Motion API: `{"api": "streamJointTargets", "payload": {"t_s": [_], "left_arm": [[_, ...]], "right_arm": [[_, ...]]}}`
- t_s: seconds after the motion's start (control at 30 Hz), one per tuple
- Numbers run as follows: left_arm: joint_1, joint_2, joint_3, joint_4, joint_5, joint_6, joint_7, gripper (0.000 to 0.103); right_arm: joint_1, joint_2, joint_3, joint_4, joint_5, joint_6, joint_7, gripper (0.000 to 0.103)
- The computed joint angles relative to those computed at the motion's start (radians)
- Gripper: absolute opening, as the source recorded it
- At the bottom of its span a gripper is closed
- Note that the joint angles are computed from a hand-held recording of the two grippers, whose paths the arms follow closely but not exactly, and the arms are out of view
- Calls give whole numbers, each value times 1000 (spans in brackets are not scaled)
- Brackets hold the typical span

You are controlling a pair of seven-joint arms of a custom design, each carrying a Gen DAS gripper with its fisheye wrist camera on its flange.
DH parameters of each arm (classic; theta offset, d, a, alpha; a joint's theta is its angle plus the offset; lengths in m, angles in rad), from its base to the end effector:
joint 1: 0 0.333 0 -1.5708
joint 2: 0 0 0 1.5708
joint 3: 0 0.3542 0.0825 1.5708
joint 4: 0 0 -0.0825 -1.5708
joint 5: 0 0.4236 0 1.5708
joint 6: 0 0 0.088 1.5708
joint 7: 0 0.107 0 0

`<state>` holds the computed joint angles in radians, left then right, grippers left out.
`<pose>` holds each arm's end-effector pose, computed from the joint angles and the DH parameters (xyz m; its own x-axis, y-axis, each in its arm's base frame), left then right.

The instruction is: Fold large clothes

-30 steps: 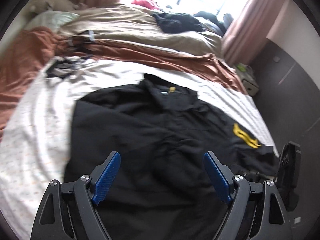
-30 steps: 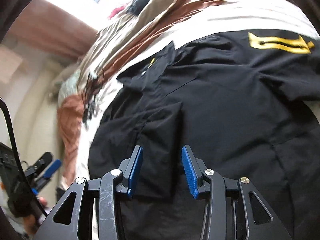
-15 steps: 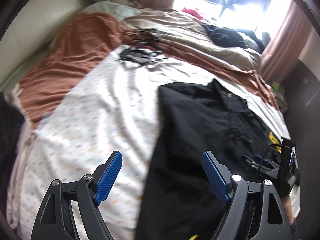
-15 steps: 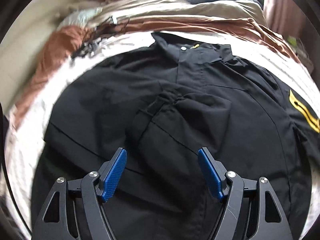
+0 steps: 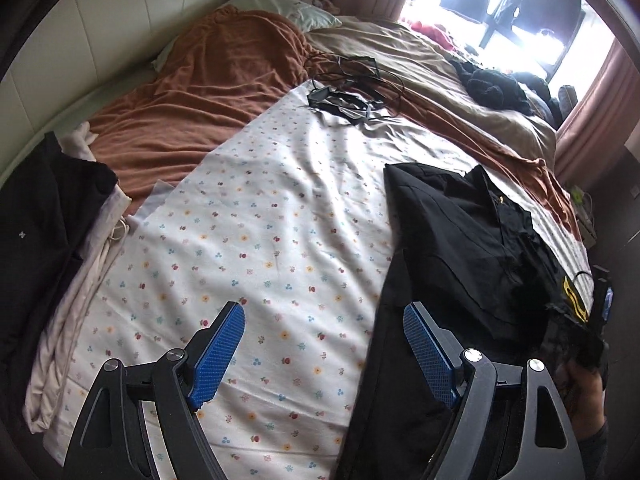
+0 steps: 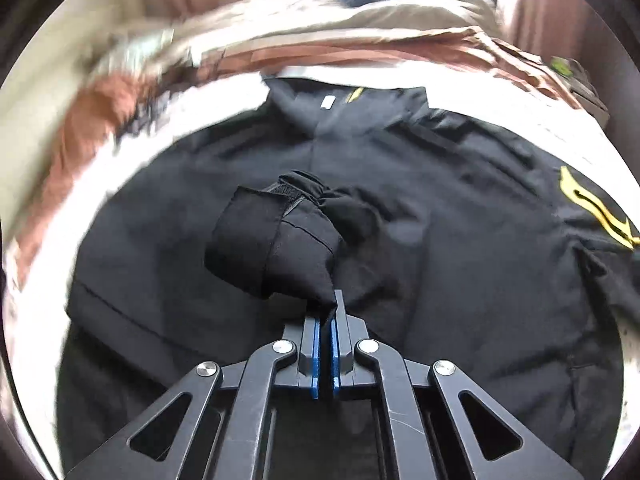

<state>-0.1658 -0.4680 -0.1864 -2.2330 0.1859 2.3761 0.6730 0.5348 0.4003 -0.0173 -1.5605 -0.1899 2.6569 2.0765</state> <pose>0.4469 -0.1799 0.6443 0.3427 -0.9025 0.2607 -0.7204 -0.4306 -0.5437 0.6681 0.3890 0.5162 0.2009 -0.9689 -0.1444 -0.7698 -0.0650 -0.6349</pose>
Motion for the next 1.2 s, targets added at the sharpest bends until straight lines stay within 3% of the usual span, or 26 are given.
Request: {"api": "streamJointTargets", "payload": {"t_s": [0.17,0.27,0.37,0.47,0.53,0.57,0.6,0.73,0.87,0.93,0.97,1.03,1.07,1.1,1.2], "left_arm": [[-9,32,-6,19,-2,33,4,83],[-20,60,-6,31,-17,68,4,83],[-29,99,-12,59,-22,76,14,83],[-37,126,-17,81,-25,78,21,83],[-40,145,-20,96,-23,80,26,83],[-39,159,-23,108,-19,76,27,83],[-40,170,-24,116,-17,75,28,83],[-40,219,-28,151,-7,74,36,83],[-41,290,-34,198,13,56,43,83],[-39,323,-38,218,35,47,39,83],[-40,337,-38,227,43,43,38,83],[-42,371,-38,249,51,34,43,76],[-43,393,-37,264,50,28,48,74],[-43,409,-35,276,49,23,52,70],[-44,458,-31,312,57,11,45,60]], "right_arm": [[-111,-113,64,-168,229,226,-28,4],[-155,-152,79,-242,359,291,-20,4],[-186,-169,92,-278,449,309,-39,4],[-189,-169,81,-272,477,264,-30,7],[-192,-171,75,-273,496,215,3,29],[-187,-173,61,-277,485,192,40,51],[-181,-180,48,-289,470,179,84,62],[-234,-209,85,-337,609,112,117,62],[-272,-220,125,-376,793,111,57,62],[-271,-214,124,-375,812,107,38,61],[-262,-211,116,-375,792,116,52,56],[-256,-197,108,-367,770,132,56,36],[-263,-189,115,-361,788,143,32,20],[-274,-179,124,-355,817,161,-2,14],[-297,-158,141,-336,873,189,-84,12]]}}
